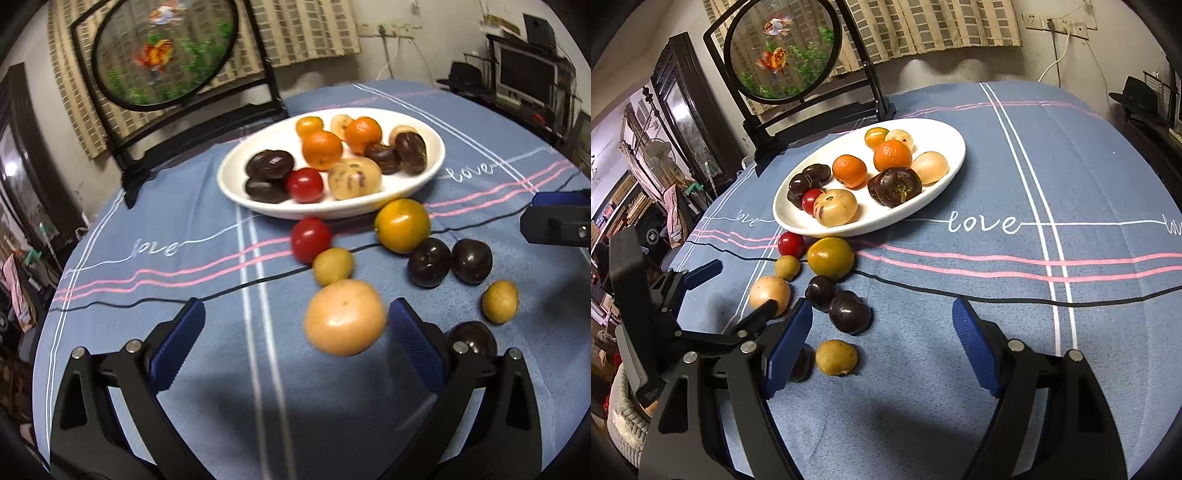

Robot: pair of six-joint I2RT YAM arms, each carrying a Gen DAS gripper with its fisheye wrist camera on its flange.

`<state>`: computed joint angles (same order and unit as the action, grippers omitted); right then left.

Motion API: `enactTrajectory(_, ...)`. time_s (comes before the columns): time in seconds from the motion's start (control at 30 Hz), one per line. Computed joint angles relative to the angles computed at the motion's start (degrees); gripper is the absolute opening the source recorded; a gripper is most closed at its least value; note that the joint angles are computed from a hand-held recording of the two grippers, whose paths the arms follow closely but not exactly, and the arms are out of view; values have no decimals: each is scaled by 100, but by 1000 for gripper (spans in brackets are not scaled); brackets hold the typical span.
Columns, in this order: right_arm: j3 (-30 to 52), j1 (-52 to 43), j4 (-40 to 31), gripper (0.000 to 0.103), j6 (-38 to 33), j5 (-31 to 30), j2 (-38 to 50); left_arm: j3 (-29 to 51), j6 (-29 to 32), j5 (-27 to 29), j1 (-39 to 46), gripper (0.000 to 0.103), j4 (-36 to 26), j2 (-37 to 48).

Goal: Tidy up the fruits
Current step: 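Grasp the large pale tan fruit with the left gripper while the right gripper grasps a small yellow-green fruit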

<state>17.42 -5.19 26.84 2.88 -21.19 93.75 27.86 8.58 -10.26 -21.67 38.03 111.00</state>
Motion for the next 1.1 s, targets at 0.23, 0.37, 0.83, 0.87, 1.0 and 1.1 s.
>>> enactTrajectory(0.23, -34, 100, -33, 79, -59, 15, 48, 310, -101, 797, 448, 47, -660, 28)
enactTrajectory(0.37, -295, 355, 54, 63, -256, 177, -29, 333, -178, 837, 731, 46, -744, 37)
enactTrajectory(0.83, -631, 1384, 1076, 35, -378, 1193, 531, 435, -365, 678, 842, 64, -822, 150)
enactTrajectory(0.87, -606, 1397, 1084, 33, -360, 1173, 557, 435, -386, 626, 840, 68, -827, 152)
enactTrajectory(1.0, -455, 1506, 1027, 30, -284, 1250, 704, 539, -525, 806, 1002, 75, -1007, 173)
enactTrajectory(1.1, -443, 1509, 1062, 30, -286, 1258, 741, 600, -616, 1058, 1134, 75, -1124, 187)
